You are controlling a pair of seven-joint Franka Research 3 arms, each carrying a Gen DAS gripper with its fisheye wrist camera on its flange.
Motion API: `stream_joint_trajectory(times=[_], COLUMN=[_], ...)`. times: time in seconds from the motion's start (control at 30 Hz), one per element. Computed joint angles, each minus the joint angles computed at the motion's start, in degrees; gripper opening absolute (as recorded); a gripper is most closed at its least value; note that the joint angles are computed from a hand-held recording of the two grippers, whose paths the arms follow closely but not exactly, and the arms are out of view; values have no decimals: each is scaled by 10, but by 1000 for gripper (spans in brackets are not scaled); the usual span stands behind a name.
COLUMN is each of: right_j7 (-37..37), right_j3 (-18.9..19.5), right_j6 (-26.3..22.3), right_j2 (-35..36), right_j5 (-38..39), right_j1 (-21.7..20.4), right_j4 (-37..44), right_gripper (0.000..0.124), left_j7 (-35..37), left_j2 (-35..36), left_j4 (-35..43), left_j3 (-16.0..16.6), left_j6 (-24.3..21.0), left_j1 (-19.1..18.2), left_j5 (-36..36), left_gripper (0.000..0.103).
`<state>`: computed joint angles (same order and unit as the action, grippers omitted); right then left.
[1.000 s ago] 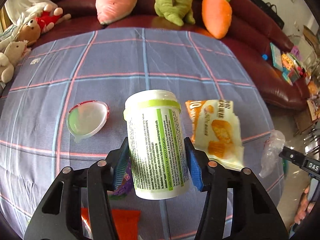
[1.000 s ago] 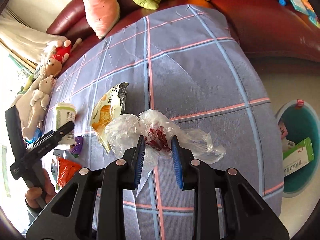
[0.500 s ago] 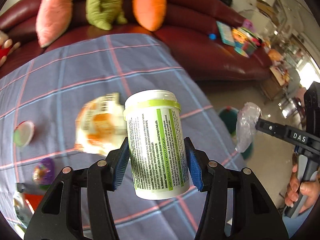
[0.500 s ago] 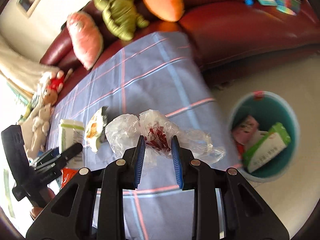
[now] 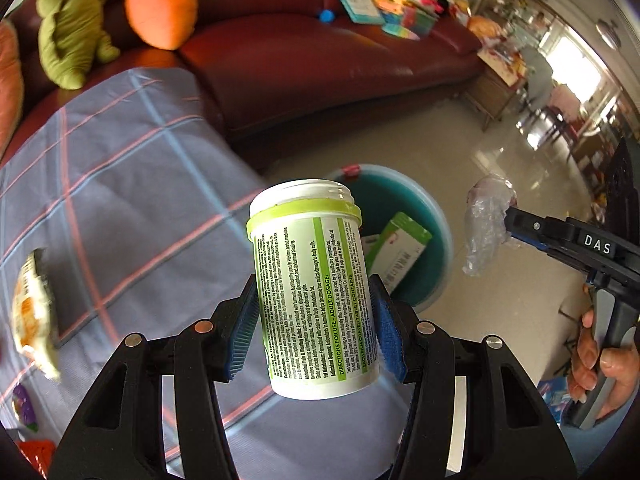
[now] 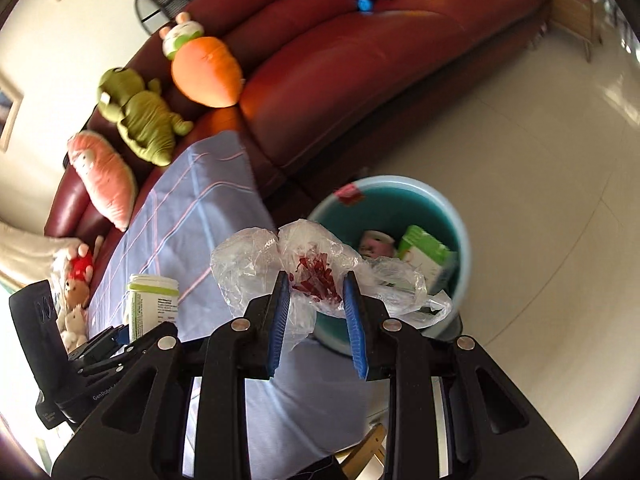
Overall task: Collect trash
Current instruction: 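Carry the plastic bag and white-green vitamin bottle over the trash bin, then open both tools to drop the bottle and plastic bag into the bin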
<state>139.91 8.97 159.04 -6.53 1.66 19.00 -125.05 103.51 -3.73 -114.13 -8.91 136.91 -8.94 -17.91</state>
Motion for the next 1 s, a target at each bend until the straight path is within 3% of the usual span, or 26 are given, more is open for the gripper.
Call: stream_joint_trajectory(times=[0.53, 0.57, 0.63, 0.7, 1.0], right_j7=[-51, -48, -48, -50, -75], right_j3=[-24, -23, -23, -24, -27], right_j6=[-27, -29, -32, -34, -34], right_j2=[-5, -4, -3, -1, 29], right_j5=[51, 49, 48, 48, 72], right_j1=[-24, -25, -27, -28, -17], right_j4=[-20, -19, -17, -15, 8], right_gripper=[27, 27, 27, 27, 27], left_j7=[-41, -47, -54, -62, -58], left_j2=[126, 133, 140, 136, 111], left_j4=[108, 115, 121, 115, 90], left_j3=[-45, -47, -49, -50, -44], left_j6=[-37, -40, -37, -26, -32], left_j1=[-10, -11, -11, -11, 6], left_j5=[33, 36, 41, 49, 26], left_gripper=[55, 59, 79, 85, 91])
